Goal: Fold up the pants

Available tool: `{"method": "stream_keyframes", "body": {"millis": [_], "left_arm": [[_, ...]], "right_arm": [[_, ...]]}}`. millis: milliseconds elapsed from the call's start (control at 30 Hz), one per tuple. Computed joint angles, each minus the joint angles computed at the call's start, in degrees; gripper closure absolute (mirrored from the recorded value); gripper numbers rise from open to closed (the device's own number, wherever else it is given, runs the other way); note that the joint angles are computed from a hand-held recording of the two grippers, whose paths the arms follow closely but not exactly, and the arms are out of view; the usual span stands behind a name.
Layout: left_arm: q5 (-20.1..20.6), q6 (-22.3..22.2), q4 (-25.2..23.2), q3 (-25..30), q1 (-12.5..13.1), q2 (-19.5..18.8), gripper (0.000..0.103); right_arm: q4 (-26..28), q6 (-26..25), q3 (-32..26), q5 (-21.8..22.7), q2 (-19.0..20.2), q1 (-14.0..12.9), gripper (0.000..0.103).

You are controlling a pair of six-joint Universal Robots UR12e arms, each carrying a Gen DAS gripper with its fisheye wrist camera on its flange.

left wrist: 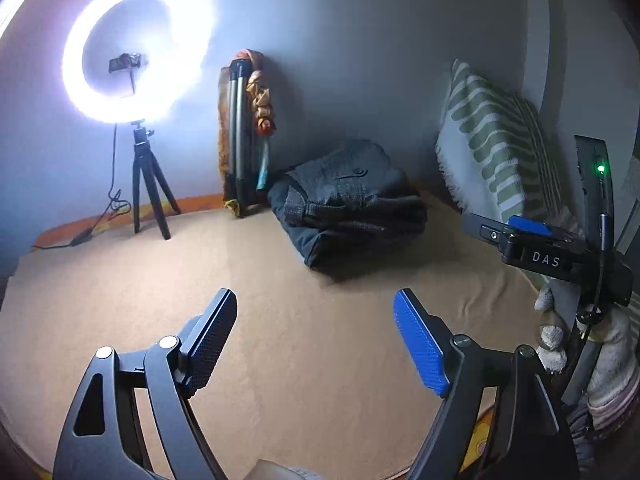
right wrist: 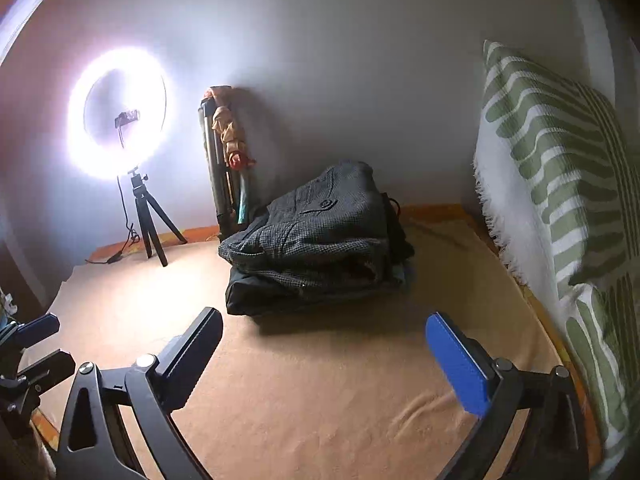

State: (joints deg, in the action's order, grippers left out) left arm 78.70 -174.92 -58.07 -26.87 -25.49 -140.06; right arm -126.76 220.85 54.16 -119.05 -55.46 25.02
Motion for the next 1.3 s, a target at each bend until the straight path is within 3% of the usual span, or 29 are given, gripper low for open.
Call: {"method": "stream_keyframes", "body": {"millis": [400, 1300], "left_arm": [[2.1, -3.4, 0.2, -1.7, 0.4, 0.7, 0.021], [2.0, -2.0, 1.3, -3.2, 0.4, 1.8, 0.02]], "right_arm": [[-0.3, -2.3, 0.0, -1.2, 0.8, 0.3, 0.0], [-0.8, -2.8, -0.7, -0.3, 1.4, 0.5, 0.0]]}}
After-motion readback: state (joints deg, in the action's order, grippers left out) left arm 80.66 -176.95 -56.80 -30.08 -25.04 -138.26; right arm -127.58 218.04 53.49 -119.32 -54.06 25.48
